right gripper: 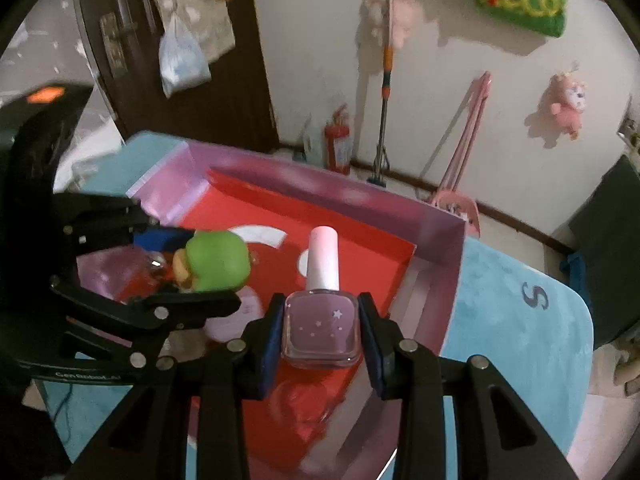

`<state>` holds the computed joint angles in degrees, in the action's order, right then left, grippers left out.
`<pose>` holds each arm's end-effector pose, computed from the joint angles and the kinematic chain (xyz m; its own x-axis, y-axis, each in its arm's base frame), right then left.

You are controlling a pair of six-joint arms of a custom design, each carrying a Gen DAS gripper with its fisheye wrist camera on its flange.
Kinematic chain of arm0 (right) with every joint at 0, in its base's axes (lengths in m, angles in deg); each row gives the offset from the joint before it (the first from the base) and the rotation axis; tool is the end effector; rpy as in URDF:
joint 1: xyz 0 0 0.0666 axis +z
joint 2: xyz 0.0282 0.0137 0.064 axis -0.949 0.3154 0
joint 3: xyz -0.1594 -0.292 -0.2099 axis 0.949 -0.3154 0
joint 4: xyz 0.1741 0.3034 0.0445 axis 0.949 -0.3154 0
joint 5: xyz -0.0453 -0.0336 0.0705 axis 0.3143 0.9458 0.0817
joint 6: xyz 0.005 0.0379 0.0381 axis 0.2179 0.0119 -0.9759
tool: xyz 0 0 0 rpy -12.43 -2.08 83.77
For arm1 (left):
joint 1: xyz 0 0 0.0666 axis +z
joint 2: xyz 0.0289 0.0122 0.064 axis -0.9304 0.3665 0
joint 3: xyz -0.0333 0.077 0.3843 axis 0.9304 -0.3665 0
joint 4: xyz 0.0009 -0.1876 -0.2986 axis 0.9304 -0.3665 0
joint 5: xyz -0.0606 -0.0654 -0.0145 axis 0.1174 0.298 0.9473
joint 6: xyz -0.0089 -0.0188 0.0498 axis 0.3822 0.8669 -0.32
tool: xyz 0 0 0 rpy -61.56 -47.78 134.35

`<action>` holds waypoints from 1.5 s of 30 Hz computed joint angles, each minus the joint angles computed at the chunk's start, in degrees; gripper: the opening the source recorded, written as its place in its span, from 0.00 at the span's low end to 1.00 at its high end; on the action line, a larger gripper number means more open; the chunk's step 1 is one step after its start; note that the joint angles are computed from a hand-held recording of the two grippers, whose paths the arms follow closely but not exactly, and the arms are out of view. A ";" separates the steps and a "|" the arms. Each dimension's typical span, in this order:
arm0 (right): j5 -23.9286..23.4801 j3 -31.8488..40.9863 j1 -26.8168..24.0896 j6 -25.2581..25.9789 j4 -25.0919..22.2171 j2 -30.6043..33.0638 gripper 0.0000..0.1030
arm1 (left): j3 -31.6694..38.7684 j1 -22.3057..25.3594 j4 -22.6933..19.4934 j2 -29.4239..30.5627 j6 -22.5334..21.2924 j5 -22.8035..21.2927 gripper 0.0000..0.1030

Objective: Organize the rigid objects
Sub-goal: 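Carry the turtle toy and lilac polish into the pink box, lower them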

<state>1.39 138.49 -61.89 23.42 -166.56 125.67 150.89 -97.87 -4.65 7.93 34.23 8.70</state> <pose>0.4155 0.0773 0.5447 -0.7807 -0.3245 -0.5341 -0.4137 0.9089 0.0526 0.4394 -0.2524 0.5412 -0.7221 0.4784 -0.4997 0.5830 0.8097 -0.0674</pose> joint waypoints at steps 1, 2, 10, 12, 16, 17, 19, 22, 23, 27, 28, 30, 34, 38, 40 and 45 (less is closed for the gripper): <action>0.35 1.14 0.05 0.90 -1.26 1.39 0.37 | 0.92 0.10 -0.82 0.96 -0.26 -0.13 0.44; 1.09 2.28 0.18 1.60 -2.59 2.69 0.37 | 2.09 0.31 -1.78 2.04 -0.67 -0.21 0.44; 5.71 7.20 1.00 5.23 -8.29 7.74 0.37 | 8.50 0.82 -7.46 7.99 -0.91 0.24 0.44; 6.27 8.40 1.13 5.65 -9.51 8.82 0.37 | 9.31 0.88 -8.13 8.92 -0.89 -0.44 0.44; 8.36 10.03 1.54 5.66 -11.12 10.44 0.37 | 10.04 1.15 -8.73 9.57 0.10 0.03 0.44; 8.27 10.36 1.57 5.69 -11.44 10.61 0.37 | 10.18 1.17 -8.77 9.58 0.30 -0.27 0.44; 8.15 11.21 1.59 5.46 -12.26 11.20 0.37 | 10.23 1.29 -8.81 9.75 0.56 -0.24 0.44; 8.08 12.36 1.57 5.13 -12.98 11.96 0.37 | 8.62 1.08 -7.80 8.77 0.62 -0.25 0.44; 8.05 12.98 1.67 4.96 -13.43 12.33 0.37 | 8.33 1.13 -7.59 8.66 0.61 -0.17 0.44; 7.74 13.19 1.63 5.19 -13.54 12.70 0.37 | 8.43 1.47 -7.41 8.86 0.19 -0.06 0.44; 7.61 13.10 1.63 5.27 -13.55 12.63 0.37 | 8.28 1.58 -7.25 8.80 0.05 0.01 0.44; 7.59 12.94 1.69 5.30 -13.44 12.54 0.37 | 8.01 1.53 -7.15 8.63 0.01 -0.04 0.44; 6.94 12.86 1.50 5.52 -13.70 12.41 0.36 | 8.19 1.33 -7.16 8.78 -0.07 -0.42 0.44; 6.41 13.22 1.09 6.07 -13.51 13.09 0.36 | 8.37 1.26 -7.14 8.93 -0.14 -0.47 0.44; 6.34 13.26 1.08 6.17 -13.50 13.18 0.36 | 8.33 1.26 -7.06 8.92 -0.17 -0.46 0.44; 5.37 13.36 0.86 6.95 -13.47 13.45 0.37 | 8.41 1.25 -7.02 8.98 -0.39 -0.58 0.44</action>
<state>6.76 151.85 -61.03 30.37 -180.03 139.13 159.29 -96.62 -11.66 16.92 33.84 8.12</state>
